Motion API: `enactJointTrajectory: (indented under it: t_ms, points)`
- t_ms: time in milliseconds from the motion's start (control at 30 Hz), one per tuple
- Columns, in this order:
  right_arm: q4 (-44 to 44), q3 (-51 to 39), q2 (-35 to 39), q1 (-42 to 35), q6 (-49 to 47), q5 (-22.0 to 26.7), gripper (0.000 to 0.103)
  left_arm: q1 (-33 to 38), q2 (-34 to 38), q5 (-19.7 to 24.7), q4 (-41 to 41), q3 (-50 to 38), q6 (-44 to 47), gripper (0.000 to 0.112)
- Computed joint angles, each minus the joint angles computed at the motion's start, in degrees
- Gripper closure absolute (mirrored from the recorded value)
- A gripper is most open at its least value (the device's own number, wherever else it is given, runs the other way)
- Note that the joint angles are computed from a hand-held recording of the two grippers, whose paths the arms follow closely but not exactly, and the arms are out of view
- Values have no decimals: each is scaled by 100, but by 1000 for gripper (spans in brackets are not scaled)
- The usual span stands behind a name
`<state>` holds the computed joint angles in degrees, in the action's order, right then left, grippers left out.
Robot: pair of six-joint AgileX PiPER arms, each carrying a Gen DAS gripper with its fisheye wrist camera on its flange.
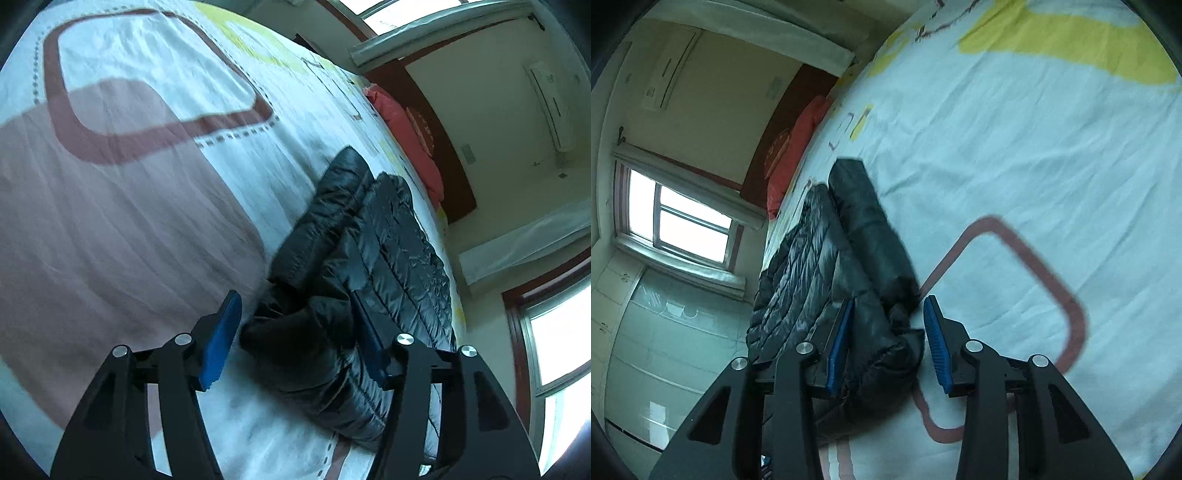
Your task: Fold large clothes
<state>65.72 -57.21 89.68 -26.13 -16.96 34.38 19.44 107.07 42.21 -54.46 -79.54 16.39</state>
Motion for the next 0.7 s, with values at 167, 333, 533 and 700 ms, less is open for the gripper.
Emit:
enactJointTrajectory:
  t_ms: [167, 333, 533, 700]
  points:
    - [-2086, -207, -294, -13, 1748, -304, 63, 213, -146, 69, 720, -104, -416, 46]
    - [-4519, -923, -252, 606, 3453, -37, 63, -222, -602, -481, 3075, -329, -1910, 46]
    - [-6310, -2264, 200, 1998, 4297, 535, 63, -1546, -1003, -855, 5392, -505, -2812, 46]
    - [-6881, -4022, 1368, 3024, 4154, 1379, 63, -2691, -461, -415, 6429, -1299, -3238, 46]
